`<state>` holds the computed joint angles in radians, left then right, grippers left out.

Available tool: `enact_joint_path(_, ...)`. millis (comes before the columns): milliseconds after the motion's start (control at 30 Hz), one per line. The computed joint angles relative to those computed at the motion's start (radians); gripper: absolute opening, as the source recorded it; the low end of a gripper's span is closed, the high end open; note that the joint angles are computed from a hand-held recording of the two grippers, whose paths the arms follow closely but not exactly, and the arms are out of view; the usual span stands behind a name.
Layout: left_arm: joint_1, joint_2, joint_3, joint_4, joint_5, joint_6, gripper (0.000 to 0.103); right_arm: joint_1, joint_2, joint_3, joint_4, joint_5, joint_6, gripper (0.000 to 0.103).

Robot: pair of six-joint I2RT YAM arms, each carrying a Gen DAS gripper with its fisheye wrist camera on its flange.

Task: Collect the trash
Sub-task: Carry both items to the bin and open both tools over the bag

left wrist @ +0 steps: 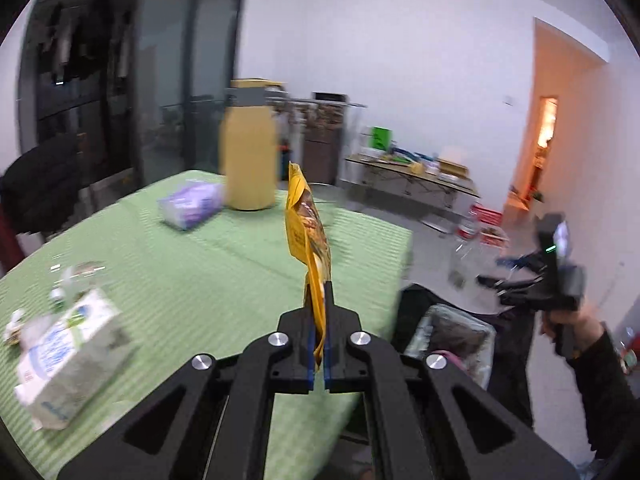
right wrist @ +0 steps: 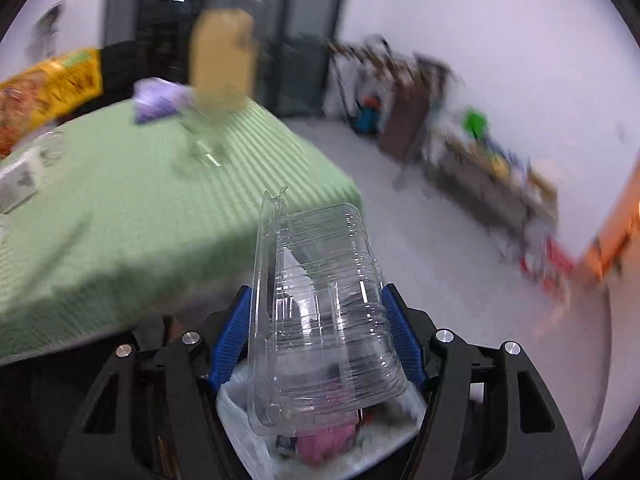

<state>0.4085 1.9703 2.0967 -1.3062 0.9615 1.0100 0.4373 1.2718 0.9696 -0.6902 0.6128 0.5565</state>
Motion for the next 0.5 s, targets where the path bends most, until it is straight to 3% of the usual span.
enact_joint_path(167, -0.172, -0.170, -0.319, 0.088, -0.089, 0.027, 0.000, -0.183, -0.016, -0.274, 0.173, -0.120, 0.038, 0.063)
enact_joint_path(267, -0.280, -0.234, -0.479, 0.158, -0.154, 0.010, 0.000, -0.351, 0.085, -0.379, 0.368, -0.326, -0.047, 0.064)
enact_joint_path(400, -0.423, -0.259, -0.653, 0.259, -0.269, -0.036, 0.000, -0.442, 0.322, -0.358, 0.514, -0.435, -0.191, 0.064)
enact_joint_path(500, -0.516, -0.241, -0.727, 0.324, -0.346, -0.089, 0.000, -0.439, 0.455, -0.329, 0.590, -0.416, -0.302, 0.068)
